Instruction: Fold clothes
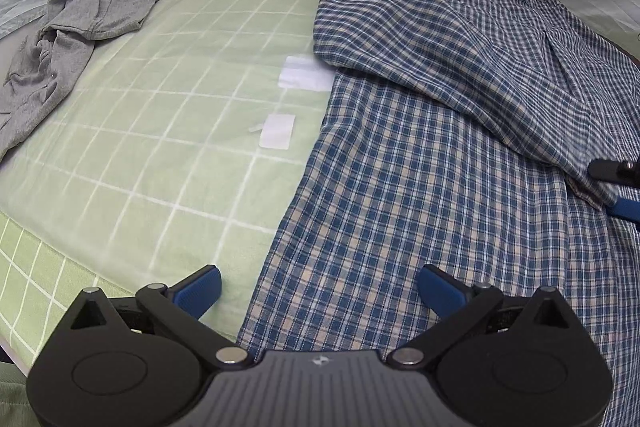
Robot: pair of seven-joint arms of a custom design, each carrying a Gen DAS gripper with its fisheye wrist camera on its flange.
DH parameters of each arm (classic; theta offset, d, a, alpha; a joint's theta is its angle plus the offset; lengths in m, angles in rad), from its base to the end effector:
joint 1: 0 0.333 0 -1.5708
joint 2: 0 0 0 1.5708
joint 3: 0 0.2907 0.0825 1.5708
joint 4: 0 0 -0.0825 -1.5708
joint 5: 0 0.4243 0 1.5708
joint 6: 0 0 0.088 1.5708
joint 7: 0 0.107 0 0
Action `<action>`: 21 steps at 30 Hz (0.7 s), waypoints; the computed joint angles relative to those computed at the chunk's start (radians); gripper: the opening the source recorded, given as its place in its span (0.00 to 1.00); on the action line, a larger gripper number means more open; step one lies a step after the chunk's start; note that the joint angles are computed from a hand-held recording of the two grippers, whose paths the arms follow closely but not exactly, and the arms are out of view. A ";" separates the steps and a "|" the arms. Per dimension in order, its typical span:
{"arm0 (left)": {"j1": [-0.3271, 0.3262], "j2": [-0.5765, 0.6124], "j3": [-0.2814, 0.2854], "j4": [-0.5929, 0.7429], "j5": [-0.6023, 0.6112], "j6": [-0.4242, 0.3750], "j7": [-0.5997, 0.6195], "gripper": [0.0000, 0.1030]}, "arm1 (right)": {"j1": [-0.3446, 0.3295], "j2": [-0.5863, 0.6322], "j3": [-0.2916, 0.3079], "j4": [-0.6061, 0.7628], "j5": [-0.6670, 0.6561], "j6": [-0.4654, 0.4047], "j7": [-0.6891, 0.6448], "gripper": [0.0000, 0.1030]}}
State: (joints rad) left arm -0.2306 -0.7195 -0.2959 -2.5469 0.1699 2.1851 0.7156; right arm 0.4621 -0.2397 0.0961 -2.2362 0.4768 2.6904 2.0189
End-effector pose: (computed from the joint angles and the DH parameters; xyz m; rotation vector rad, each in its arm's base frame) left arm 0.3707 -0.2107 0.4980 -2.1903 1.6303 -0.3896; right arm 0.4870 0.2893 0.5053 -1.4770 1.8840 0.1529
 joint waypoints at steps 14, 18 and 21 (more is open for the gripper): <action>0.004 -0.003 -0.012 -0.003 0.013 0.002 -0.040 1.00 | -0.002 -0.153 -0.052 -0.118 0.014 0.129 -0.091 0.02; 0.008 0.006 -0.010 0.004 0.017 -0.003 -0.050 1.00 | -0.051 -0.178 -0.063 -0.135 -0.055 0.178 -0.079 0.02; 0.017 0.026 -0.015 0.025 0.016 -0.023 -0.075 1.00 | -0.086 -0.175 -0.088 -0.126 -0.100 0.176 -0.097 0.02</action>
State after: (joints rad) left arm -0.2140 -0.6938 -0.3107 -2.5215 0.1859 2.1617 0.6402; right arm 0.3761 -0.4150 0.0081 -2.3622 0.3764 2.8664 1.9215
